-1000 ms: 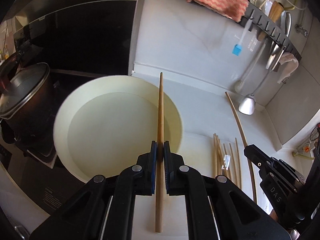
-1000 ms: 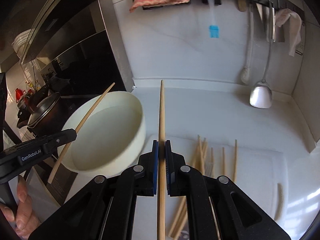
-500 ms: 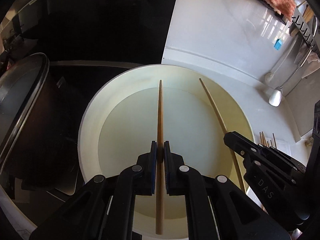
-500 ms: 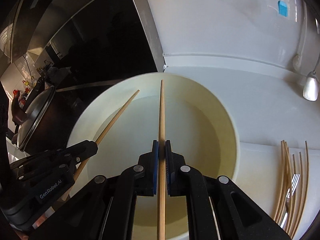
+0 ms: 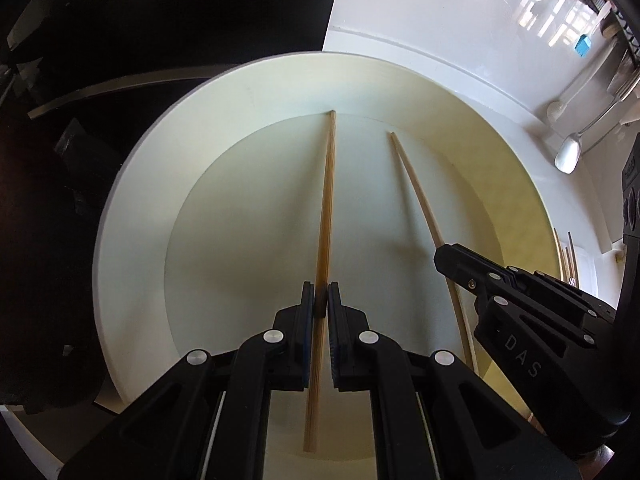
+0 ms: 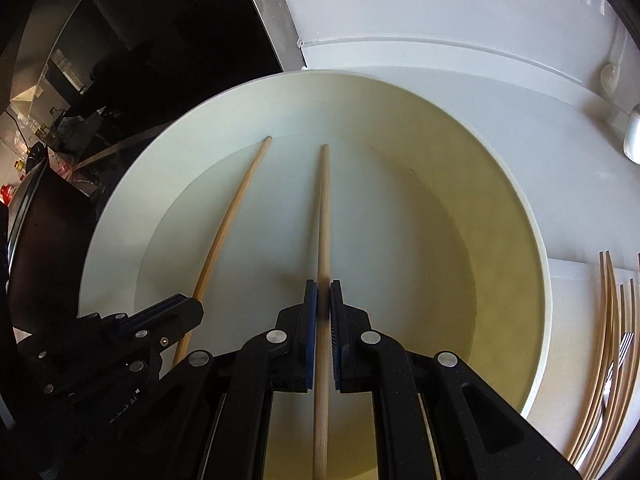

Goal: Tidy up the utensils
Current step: 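Carry the chopstick with the right tool over the white basin, then open the right tool to drop the chopstick into the basin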

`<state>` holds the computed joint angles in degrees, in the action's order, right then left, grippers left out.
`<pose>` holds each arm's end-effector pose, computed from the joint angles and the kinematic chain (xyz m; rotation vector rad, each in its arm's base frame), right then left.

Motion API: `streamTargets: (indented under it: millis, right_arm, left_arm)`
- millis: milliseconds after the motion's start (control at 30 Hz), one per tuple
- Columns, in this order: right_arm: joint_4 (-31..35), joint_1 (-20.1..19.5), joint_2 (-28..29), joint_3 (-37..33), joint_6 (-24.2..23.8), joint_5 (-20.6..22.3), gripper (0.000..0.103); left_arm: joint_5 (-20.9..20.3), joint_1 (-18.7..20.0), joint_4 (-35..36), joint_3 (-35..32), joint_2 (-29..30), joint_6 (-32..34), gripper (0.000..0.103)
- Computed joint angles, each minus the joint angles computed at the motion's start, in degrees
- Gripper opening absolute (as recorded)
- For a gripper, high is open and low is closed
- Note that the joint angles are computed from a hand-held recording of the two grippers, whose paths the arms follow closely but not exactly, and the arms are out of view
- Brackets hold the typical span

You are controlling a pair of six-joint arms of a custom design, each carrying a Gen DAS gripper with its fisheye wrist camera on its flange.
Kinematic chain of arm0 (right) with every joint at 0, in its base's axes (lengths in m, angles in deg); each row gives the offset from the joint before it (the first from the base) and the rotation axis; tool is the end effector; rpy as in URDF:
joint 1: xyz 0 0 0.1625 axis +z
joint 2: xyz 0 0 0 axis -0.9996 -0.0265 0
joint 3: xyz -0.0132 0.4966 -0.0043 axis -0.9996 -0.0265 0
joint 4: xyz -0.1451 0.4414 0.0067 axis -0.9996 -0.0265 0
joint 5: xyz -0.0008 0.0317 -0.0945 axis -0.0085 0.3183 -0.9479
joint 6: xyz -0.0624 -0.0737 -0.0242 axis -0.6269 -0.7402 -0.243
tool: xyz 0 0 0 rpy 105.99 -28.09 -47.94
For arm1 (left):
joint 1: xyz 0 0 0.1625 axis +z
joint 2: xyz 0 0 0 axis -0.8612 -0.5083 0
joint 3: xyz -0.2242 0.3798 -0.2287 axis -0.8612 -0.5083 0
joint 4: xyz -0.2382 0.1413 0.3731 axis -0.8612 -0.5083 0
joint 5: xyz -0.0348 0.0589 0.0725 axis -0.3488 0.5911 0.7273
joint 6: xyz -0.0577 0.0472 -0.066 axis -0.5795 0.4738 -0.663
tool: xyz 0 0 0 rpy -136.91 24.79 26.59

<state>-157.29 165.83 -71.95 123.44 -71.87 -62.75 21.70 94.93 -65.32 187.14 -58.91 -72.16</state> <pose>-0.0329 -0.5815 0.2697 0.2390 -2.5057 0.5385 -0.4091 -0.5284 -0.1041 0.1778 2.4983 -0.4494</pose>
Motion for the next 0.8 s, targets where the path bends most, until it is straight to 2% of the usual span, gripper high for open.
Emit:
streamTargets:
  millis: [133,200,267,400,467,600,633,800]
  right_arm:
    - [0.88,0.11,-0.04,-0.08,0.12,-0.91,0.007]
    - [1.2,0.3,-0.13,-0.16,0.09,-1.42,0.008]
    - [0.63,0.32,-0.3,0.13,-0.29,-1.75,0.013]
    - [0.21,-0.02,-0.81,0.33,-0.7,-0.76,0.021]
    - [0.09,-0.28,-1.68,0.76,-1.23,0.14,0.027]
    - [-0.38,-0.36,-3.48,1.44,-2.33,1.9,0.04]
    - [-0.81,-0.46,-4.22,1.95,-2.83,2.35,0.045]
    - [-0.57,-1.38,-8.24,3.66,-3.94,5.18,0.055]
  left_arm:
    - [-0.59,0.53,1.01,-0.45,0.22,0.29,0.008]
    - [-0.24,0.64,1.69,-0.72,0.42,0.26,0.012]
    - [-0.09,0.77,1.48,-0.69,0.45,0.37,0.022]
    - [1.14,0.43,1.46,-0.22,0.2,-0.13,0.036]
    - [1.8,0.08,1.22,0.3,-0.09,-0.67,0.052]
    - [3.74,-0.95,1.89,1.38,-0.89,-2.39,0.064]
    - [4.25,-1.29,2.17,1.52,-0.99,-3.08,0.07]
    - [6.83,-3.65,3.35,2.42,-1.55,-7.2,0.084]
